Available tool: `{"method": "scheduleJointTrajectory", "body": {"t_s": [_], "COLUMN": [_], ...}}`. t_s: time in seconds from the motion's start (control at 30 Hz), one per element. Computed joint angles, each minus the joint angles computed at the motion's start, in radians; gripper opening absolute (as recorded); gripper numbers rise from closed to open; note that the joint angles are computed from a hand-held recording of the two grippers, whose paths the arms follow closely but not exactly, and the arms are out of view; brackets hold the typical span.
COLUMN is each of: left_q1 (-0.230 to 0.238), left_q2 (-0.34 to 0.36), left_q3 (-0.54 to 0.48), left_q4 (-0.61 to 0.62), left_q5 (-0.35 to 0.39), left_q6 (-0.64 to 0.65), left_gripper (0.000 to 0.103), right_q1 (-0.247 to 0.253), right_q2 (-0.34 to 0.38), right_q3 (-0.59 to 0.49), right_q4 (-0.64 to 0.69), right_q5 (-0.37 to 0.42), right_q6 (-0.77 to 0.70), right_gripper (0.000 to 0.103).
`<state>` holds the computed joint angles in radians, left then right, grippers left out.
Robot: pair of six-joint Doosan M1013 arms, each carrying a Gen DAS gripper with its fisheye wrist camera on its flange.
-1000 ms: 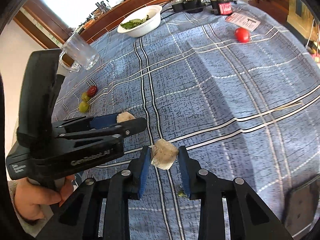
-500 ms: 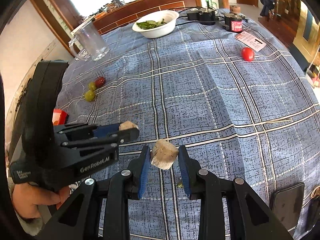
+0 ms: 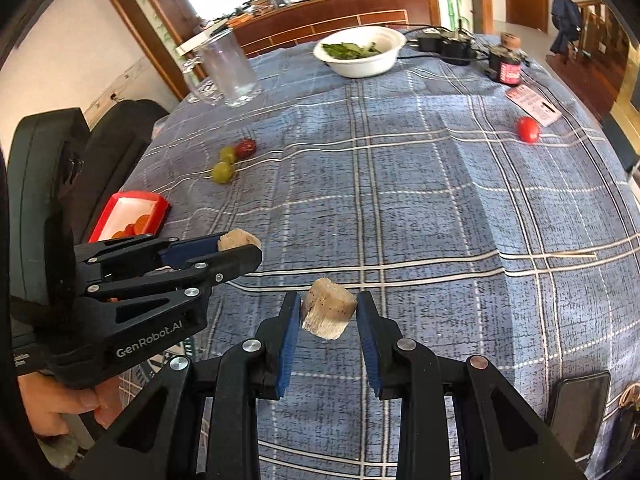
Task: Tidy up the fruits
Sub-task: 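Carry both bread cubes over the tray with both grippers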
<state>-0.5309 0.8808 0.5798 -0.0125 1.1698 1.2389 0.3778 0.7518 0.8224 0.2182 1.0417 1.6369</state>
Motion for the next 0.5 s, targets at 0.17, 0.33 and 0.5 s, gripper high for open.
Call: {"method": "scheduleJointTrajectory", "body": {"t_s": [0.17,0.33,0.5], "left_q1": [0.003,0.016,0.035], "left_q2": [-0.057,-0.141,-0.235], "left_q3": [0.086,0.222,0.378], "left_q4": [0.019,0.039,0.089], "left_q5": [-0.067,-0.154,-0.222], "left_q6": [-0.037,-0.106,-0.214], "left_gripper": [0.022,0.022,0.023], "right_q1": [0.011,0.026,0.046], "right_q2": [0.002,0.013,0.04], "right_q3": [-0.016,-0.045,-0.096], "right_q4": [0.024,0.054,0.09], "right_q5": [0.002,0.015,0.046], "right_q6": [-0.036,-0.082,-0.13], "right_gripper": [0.03,0.03,0.029]}}
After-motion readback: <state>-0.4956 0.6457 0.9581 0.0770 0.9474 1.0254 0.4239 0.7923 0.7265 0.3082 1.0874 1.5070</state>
